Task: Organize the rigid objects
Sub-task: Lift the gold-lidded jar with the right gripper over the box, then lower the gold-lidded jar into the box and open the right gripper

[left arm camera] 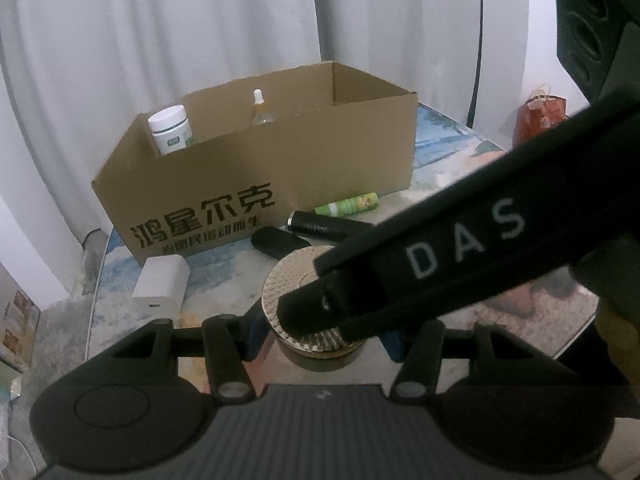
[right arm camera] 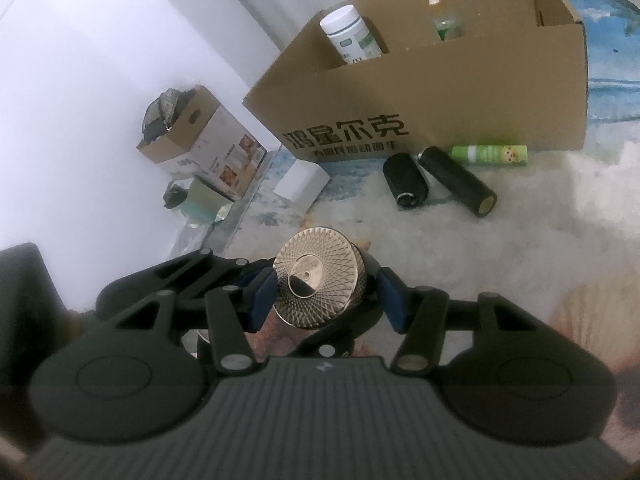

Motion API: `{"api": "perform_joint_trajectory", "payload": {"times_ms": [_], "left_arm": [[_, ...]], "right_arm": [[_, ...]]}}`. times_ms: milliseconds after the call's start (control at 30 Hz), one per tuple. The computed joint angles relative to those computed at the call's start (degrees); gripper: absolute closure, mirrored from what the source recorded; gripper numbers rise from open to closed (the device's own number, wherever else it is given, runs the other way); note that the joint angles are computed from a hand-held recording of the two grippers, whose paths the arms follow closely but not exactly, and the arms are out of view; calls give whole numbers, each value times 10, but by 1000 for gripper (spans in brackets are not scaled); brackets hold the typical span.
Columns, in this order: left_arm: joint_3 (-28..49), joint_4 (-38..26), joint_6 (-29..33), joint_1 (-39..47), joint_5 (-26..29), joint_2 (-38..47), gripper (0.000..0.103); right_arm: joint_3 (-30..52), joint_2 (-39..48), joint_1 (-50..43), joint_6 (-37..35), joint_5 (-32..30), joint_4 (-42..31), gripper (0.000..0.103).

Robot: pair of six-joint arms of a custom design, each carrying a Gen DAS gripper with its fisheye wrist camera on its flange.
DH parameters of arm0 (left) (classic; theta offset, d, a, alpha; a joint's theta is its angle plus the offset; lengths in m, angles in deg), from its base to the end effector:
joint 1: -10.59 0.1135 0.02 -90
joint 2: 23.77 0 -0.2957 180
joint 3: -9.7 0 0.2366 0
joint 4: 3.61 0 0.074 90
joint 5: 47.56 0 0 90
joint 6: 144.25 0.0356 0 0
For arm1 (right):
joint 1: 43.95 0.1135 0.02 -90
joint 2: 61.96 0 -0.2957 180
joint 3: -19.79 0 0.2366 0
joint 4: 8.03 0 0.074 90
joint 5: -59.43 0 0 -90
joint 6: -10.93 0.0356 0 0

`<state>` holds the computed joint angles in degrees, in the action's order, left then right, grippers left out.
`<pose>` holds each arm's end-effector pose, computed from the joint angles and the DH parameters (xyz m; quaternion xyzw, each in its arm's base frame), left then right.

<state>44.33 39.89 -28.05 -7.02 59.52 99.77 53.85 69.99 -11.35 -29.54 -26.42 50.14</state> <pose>0.2482 -0.0898 0.0465 0.3936 0.8279 -0.1089 0.3844 0.2284 0.1430 0.0291 0.1484 0.8926 0.2542 0.3416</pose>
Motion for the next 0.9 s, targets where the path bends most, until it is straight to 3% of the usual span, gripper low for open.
{"api": "perform_joint_trajectory", "payload": {"times_ms": [200, 400, 700, 900], "left_arm": [[-9, 6, -7, -1, -1, -19, 46], [-13, -20, -14, 5, 0, -86, 46], [57, -168, -35, 9, 14, -207, 46], [186, -288, -54, -13, -1, -212, 46]], "right_arm": [[-10, -20, 6, -6, 14, -3, 48], [-9, -92, 22, -36, 47, -56, 48], [22, -257, 11, -111, 77, -216, 48], [68, -319, -87, -186, -10, -287, 48]]}}
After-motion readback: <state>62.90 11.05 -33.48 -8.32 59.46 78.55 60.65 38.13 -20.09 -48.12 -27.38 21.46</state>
